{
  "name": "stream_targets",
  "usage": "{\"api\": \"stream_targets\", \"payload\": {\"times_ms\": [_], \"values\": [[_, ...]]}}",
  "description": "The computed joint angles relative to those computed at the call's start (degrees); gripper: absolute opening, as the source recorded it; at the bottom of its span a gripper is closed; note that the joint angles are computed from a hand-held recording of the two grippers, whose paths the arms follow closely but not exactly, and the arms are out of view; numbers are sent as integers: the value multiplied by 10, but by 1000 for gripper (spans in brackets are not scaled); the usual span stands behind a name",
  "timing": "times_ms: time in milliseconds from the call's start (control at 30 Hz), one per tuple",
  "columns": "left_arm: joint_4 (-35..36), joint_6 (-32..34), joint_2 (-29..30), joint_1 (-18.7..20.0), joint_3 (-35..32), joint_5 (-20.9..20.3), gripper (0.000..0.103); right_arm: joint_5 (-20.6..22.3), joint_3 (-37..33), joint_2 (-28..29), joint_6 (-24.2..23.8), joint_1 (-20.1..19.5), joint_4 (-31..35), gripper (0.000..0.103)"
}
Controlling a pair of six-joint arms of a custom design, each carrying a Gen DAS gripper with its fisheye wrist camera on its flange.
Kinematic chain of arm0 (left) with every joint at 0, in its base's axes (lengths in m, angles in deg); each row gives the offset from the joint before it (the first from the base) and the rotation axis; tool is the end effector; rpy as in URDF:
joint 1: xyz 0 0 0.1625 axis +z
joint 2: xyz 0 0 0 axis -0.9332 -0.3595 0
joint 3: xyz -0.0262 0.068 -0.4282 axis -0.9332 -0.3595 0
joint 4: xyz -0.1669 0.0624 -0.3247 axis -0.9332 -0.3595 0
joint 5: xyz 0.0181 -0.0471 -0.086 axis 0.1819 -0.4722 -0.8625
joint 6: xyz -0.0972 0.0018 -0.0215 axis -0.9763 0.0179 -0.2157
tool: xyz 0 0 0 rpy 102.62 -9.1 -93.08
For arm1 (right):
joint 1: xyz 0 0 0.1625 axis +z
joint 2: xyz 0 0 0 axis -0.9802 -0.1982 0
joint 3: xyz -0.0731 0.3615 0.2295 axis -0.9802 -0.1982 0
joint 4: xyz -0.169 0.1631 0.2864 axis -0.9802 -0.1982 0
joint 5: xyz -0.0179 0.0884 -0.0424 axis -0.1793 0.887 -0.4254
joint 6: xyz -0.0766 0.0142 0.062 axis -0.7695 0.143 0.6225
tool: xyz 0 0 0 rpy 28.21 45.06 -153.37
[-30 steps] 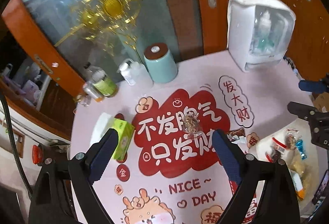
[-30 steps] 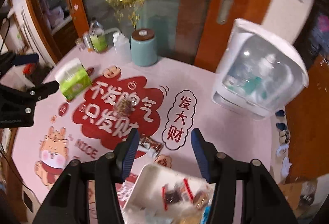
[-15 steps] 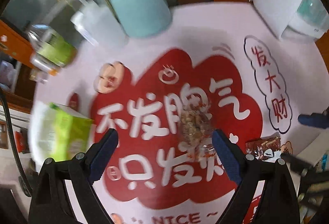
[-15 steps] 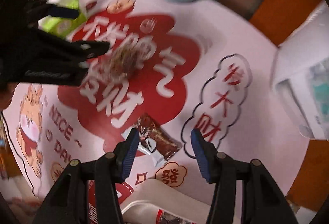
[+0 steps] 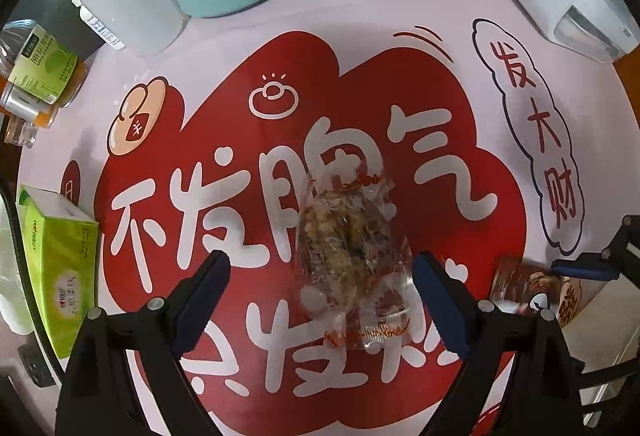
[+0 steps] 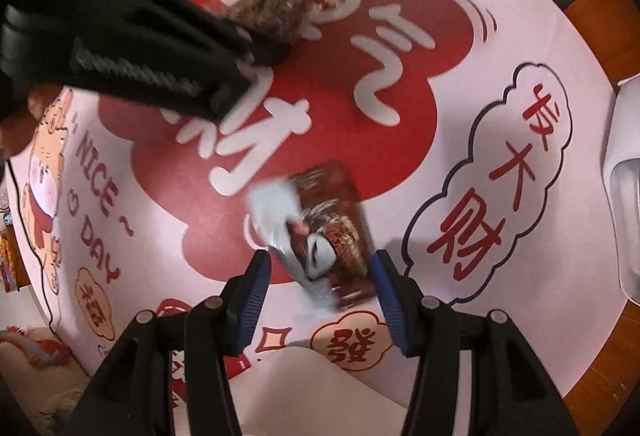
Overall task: Organize snacks
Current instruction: 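Grasp the brown chocolate wrapper with the right tool while the left tool grasps the clear nut bag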
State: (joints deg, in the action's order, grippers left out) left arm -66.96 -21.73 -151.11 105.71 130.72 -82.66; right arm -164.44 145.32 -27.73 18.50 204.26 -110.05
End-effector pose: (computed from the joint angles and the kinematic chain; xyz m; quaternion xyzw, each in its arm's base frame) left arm -0.2123 -0.3922 0.1847 0.1823 0.9055 -0.0091 0.3831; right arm 0.3127 -0.2945 0.1076 0.2725 -0.8868 -0.1482 0.3426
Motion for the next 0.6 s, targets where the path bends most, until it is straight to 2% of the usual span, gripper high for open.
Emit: {"api": "stream_targets", "payload": {"times_ms": [100,133,200,600], "values": [[-8,6,3,13,1,3,92,5,12,-1,-3,-3,-24,51],[-10,8,3,15,2,2,92,2,12,-2,4,-3,-26,43],[-13,9,4,19,5,2,92,-2,11,-7,17,-8,-21,39],[-37,22,4,24,23,-5,88,-12,42,-47,52,-25,-54,37]]}}
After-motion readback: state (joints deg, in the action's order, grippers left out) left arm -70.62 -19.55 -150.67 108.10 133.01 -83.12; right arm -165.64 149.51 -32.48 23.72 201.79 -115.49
